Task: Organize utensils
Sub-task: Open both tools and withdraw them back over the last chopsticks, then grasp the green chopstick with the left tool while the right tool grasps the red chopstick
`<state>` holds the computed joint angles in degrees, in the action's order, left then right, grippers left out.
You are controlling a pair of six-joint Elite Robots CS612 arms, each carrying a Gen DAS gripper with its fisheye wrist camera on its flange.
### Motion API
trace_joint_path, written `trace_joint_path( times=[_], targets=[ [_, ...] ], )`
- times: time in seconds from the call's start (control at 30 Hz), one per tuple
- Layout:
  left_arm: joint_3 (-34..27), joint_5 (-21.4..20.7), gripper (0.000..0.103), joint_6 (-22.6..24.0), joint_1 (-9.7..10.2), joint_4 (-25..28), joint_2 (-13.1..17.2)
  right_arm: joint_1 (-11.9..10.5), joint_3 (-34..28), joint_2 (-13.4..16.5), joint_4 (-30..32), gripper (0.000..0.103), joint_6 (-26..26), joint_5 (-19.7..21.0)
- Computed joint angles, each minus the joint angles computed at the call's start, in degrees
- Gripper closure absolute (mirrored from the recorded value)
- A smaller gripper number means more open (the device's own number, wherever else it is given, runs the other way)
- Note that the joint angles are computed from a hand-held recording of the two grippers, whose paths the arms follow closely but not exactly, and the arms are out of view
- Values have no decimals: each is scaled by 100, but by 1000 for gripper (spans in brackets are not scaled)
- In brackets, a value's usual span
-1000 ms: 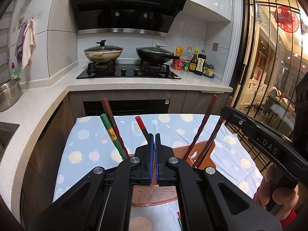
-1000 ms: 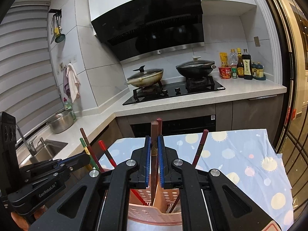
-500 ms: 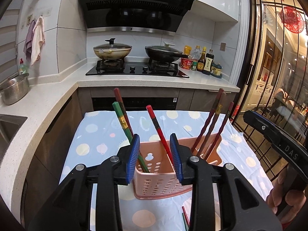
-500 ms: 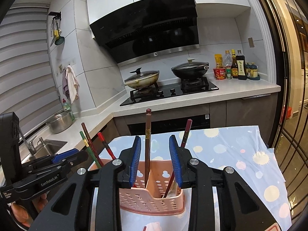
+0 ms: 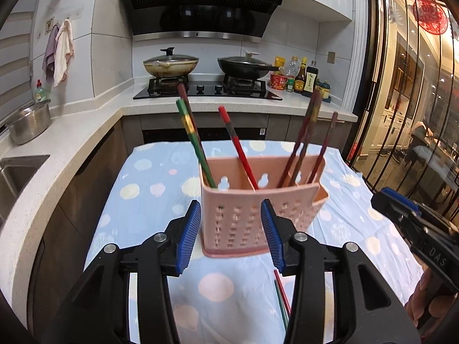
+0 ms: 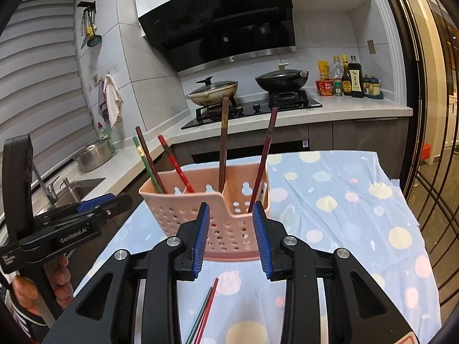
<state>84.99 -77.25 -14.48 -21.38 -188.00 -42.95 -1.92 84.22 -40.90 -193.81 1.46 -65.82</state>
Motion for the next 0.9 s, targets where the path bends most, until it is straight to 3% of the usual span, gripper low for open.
trace_joint_path(
  times=[0.5,0.9],
  targets=[
    [990,-168,60,-288,-200,109,-247,-84,1417,-449,446,72,-433,147],
    [1588,-124,59,-430,-349,200,-384,-33,2037,-586,587,72,-608,292]
  ],
)
